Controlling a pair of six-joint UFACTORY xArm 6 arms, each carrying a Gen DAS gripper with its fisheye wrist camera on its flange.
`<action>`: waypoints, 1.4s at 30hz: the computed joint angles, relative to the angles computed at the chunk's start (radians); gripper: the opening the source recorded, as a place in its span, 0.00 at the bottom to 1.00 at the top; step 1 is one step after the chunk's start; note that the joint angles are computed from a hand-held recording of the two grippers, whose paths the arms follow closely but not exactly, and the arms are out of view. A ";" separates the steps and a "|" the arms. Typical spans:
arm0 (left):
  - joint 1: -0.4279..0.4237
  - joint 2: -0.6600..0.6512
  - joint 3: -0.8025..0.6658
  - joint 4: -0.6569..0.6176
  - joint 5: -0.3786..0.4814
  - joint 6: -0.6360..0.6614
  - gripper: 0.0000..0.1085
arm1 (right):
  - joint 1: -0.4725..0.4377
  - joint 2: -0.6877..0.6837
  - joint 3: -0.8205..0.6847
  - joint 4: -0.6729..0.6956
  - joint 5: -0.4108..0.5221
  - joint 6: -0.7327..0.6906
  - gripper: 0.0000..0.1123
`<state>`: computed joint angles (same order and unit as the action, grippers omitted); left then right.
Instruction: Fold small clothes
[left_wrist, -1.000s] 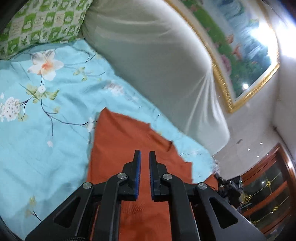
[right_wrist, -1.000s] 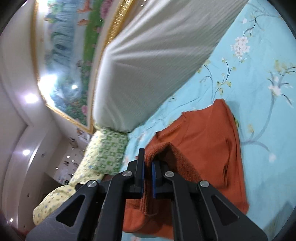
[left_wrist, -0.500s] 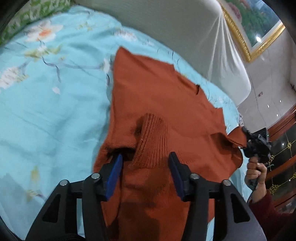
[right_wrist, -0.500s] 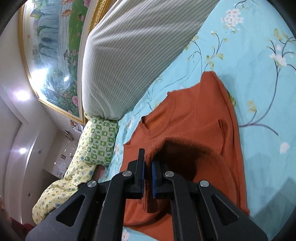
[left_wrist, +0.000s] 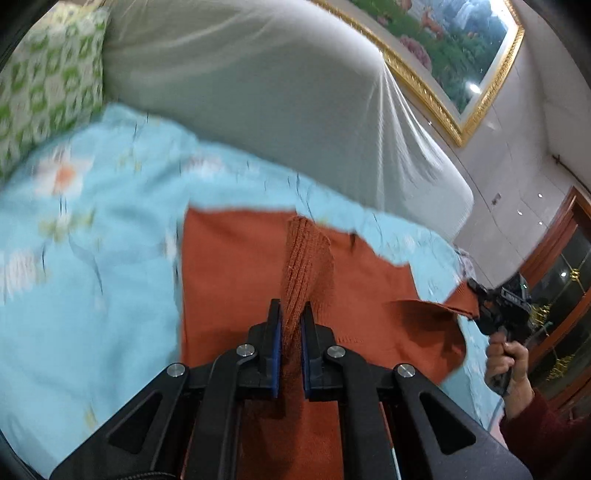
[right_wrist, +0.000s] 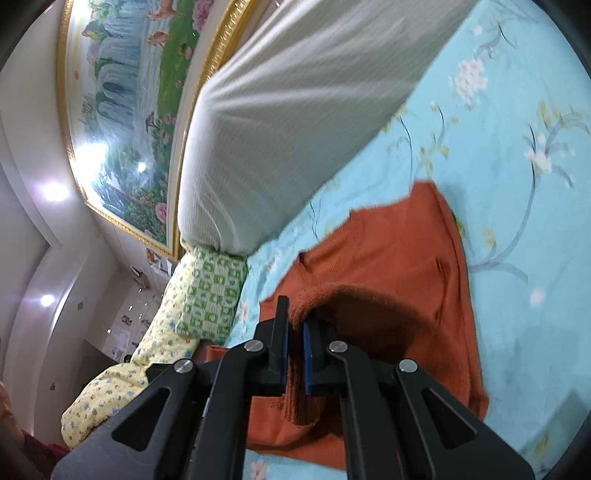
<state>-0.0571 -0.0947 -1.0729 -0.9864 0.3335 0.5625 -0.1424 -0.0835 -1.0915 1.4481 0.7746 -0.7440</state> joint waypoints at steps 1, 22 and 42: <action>0.005 0.033 -0.040 0.005 -0.004 -0.009 0.06 | 0.004 0.022 -0.027 0.008 -0.018 0.004 0.06; 0.101 0.375 -0.324 0.565 -0.085 -0.595 0.21 | 0.030 0.362 -0.303 -0.397 -0.252 0.492 0.20; 0.039 0.584 -0.612 0.259 0.280 -0.242 0.22 | 0.211 0.715 -0.866 -0.925 0.204 0.432 0.24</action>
